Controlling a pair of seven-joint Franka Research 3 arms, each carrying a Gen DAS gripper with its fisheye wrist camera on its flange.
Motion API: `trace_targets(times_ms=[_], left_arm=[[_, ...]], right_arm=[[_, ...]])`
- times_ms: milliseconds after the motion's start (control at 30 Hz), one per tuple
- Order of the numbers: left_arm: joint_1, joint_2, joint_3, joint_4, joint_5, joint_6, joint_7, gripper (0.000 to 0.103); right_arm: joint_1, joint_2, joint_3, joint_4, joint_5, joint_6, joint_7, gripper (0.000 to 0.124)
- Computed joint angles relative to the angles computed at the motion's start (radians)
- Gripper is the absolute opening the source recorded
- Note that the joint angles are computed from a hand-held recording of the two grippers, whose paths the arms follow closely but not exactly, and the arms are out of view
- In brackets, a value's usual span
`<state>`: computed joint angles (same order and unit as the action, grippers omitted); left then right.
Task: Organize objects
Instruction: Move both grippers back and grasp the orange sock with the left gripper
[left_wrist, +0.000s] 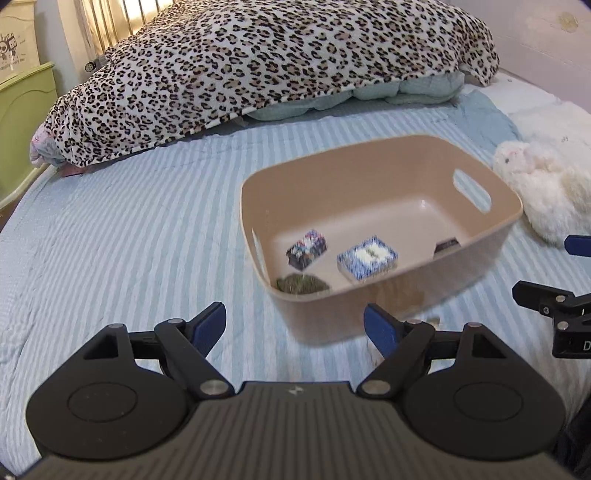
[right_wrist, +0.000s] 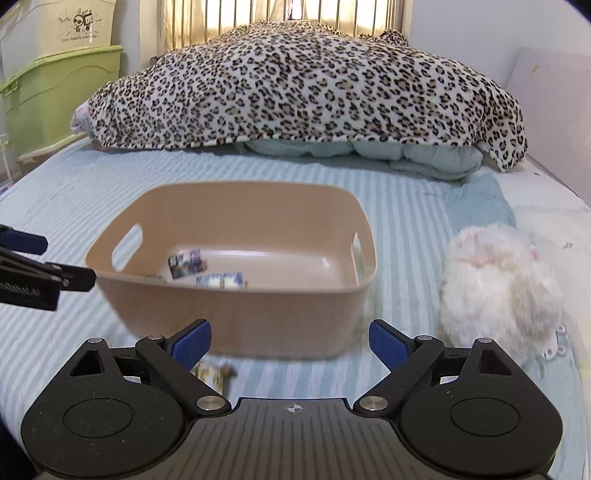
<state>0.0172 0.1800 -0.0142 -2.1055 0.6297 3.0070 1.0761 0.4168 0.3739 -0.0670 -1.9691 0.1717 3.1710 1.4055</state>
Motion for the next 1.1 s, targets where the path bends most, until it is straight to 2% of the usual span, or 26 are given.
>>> trace_targets(times_ms=[333,500,800,900,1000,1100], left_arm=[[0.020,-0.030,-0.022,-0.115,-0.036,-0.013,0.046,0.083],[0.042,-0.016,-0.047,-0.147,-0.124,-0.012,0.127,0.084],[0.088,0.042,-0.109,-0.138,-0.333,-0.031,0.307,0.083],[0.123,0.065,-0.149,-0.130,-0.428,-0.028,0.386,0.084],[0.119,0.084,-0.145,-0.121,-0.455,-0.018,0.405,0.084],[0.157,0.102,-0.186,-0.114,-0.519,-0.007,0.465,0.084]], right_arm=[[-0.011,-0.055,0.029,-0.119,0.016,-0.005,0.001,0.094],[-0.037,-0.051,0.065,-0.134,0.031,-0.019,-0.007,0.094],[0.018,-0.023,0.022,-0.121,-0.022,-0.061,0.014,0.094],[0.008,-0.006,0.035,-0.104,-0.027,-0.080,0.015,0.094],[0.006,0.012,0.041,-0.087,-0.033,-0.094,0.016,0.094],[-0.015,0.032,0.068,-0.065,-0.027,-0.105,-0.001,0.094]])
